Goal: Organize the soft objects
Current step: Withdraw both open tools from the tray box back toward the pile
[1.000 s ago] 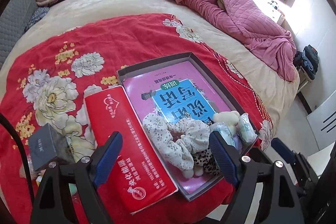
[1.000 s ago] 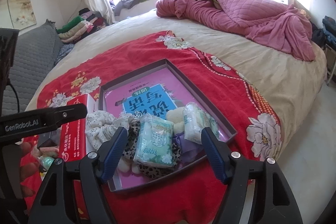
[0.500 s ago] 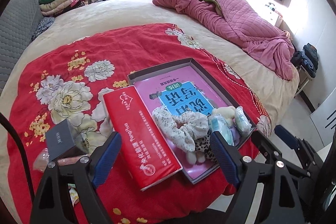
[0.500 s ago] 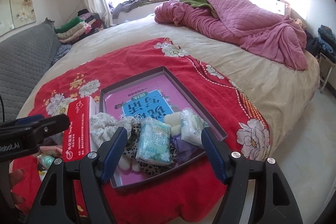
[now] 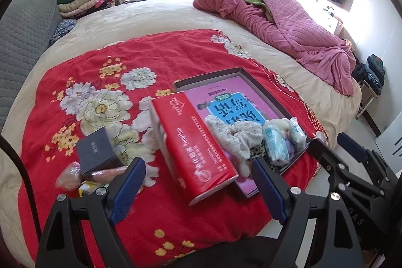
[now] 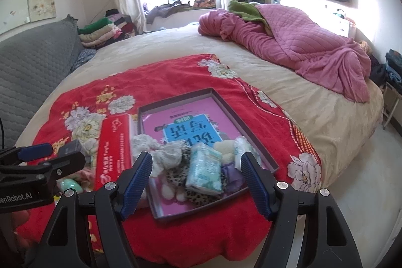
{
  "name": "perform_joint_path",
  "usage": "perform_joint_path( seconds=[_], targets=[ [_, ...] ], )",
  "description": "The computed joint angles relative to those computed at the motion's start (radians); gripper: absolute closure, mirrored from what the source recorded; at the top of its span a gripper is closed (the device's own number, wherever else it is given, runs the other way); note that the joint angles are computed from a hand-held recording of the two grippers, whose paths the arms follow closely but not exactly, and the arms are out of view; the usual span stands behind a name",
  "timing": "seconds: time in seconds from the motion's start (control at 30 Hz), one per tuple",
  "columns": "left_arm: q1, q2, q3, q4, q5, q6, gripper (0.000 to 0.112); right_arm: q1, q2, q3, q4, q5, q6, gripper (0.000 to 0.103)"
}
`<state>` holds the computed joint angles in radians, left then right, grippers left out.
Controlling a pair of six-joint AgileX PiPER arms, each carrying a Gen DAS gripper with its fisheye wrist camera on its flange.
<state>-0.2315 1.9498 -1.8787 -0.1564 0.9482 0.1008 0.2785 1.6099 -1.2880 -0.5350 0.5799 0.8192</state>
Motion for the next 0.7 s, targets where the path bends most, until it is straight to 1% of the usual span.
perform_joint_path(
  seconds=[0.4, 0.7],
  targets=[
    [0.097, -0.136, 0.16, -0.035, -0.025, 0.043, 0.027, 0.124, 0.004, -0.08, -0.028, 0.072, -0.005, 0.029],
    [0.187, -0.21, 0.25, -0.051, -0.028, 0.085, 0.027, 0.219, 0.046, -0.166, -0.015, 0.139, -0.03, 0.029]
  ],
)
